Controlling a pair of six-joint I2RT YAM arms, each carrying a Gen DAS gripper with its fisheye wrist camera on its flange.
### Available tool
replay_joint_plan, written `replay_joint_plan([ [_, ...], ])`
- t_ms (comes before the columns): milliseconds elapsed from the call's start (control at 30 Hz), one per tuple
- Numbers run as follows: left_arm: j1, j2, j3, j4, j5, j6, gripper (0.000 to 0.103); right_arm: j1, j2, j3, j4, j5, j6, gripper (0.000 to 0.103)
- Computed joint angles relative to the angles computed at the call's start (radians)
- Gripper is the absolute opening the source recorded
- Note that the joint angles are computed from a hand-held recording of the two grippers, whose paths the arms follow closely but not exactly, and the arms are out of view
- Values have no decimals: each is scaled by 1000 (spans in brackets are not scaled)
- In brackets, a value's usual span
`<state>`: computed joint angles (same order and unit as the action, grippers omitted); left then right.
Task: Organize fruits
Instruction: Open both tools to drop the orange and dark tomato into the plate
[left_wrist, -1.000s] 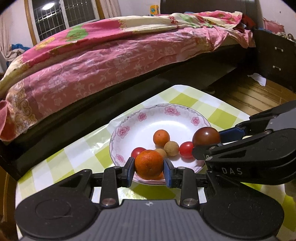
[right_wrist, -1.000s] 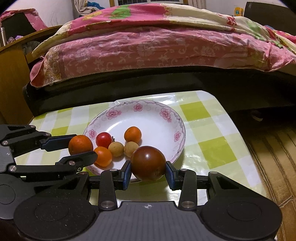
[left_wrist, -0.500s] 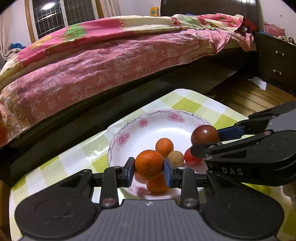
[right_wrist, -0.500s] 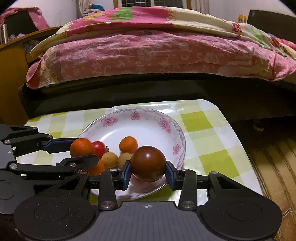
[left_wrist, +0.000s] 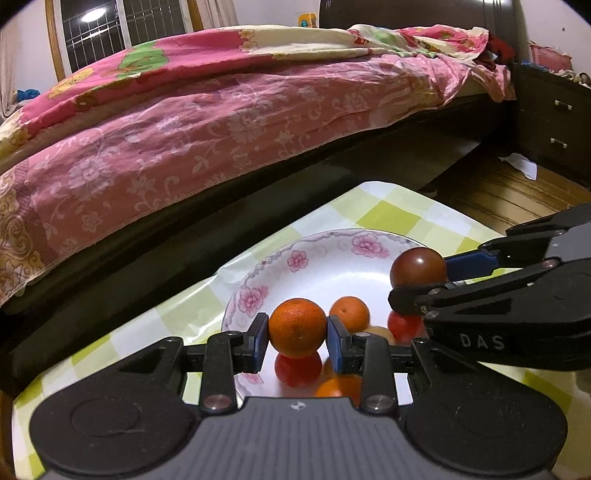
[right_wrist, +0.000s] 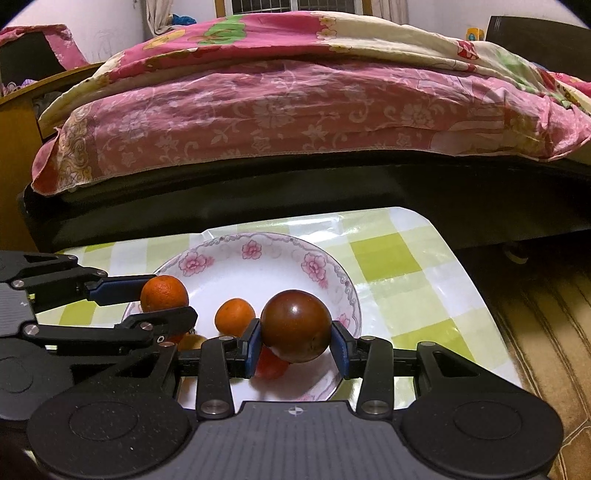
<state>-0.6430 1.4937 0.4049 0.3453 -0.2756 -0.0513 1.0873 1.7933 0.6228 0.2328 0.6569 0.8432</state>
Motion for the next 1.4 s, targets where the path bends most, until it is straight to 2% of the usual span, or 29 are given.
replay_joint_plan([
  [667, 28, 15, 19, -19, 20, -29, 42, -18, 12, -1, 40, -12, -13, 41],
  [1000, 24, -54, -8, -35, 11, -41, 42, -2, -23, -23, 55, 7, -3, 50],
  [1400, -30, -173, -55, -106, -24, -93, 42, 48, -52, -10, -46, 53, 71, 50],
])
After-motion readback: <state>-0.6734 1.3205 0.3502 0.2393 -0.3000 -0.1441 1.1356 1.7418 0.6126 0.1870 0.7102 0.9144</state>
